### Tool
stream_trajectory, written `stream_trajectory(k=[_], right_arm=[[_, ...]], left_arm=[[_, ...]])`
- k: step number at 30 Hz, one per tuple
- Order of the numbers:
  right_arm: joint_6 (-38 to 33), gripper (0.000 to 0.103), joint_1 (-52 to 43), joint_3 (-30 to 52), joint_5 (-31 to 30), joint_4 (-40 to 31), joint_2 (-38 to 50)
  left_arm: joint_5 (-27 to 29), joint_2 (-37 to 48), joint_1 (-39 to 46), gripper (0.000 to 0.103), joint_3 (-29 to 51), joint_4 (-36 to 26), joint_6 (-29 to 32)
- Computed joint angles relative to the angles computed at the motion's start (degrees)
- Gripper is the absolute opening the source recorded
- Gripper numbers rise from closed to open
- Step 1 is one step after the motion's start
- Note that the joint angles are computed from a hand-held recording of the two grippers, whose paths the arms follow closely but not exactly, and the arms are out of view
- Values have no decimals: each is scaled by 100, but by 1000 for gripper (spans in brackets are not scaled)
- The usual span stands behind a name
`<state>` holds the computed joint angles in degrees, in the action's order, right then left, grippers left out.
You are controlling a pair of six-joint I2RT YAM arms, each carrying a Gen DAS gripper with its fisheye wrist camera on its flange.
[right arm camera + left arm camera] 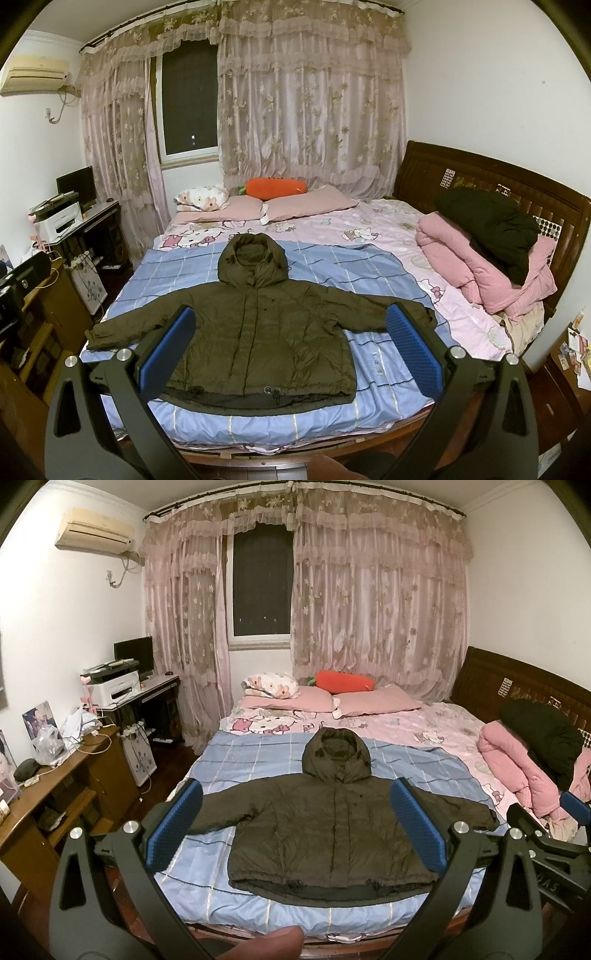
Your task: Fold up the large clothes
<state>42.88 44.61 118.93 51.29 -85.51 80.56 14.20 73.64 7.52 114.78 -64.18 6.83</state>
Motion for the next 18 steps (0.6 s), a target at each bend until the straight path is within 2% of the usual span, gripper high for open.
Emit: stream_trajectory(k=[3,6,10,12,14,18], right_arm=[[-47,102,-2,-303,-59,221,-152],[-316,102,-181,-1198,-240,994,-603],[-715,102,-710,-2467,-749,1988,-1305],[-870,102,-963,-2914,-941,2346,-1543],[-1183,102,-1395,-3624,-1309,3006,-1913],[-1380,102,-2133,-4426,-1794,3728,-2091]], left_arm=[[67,-115,59,101,-301,162,7],[166,-141,135,101,-396,184,28],[303,-392,205,101,-1255,684,18],[248,-474,140,101,-1682,952,25],[116,-489,-2,101,-2098,1265,28],[-56,-325,-225,101,-2666,1831,9]])
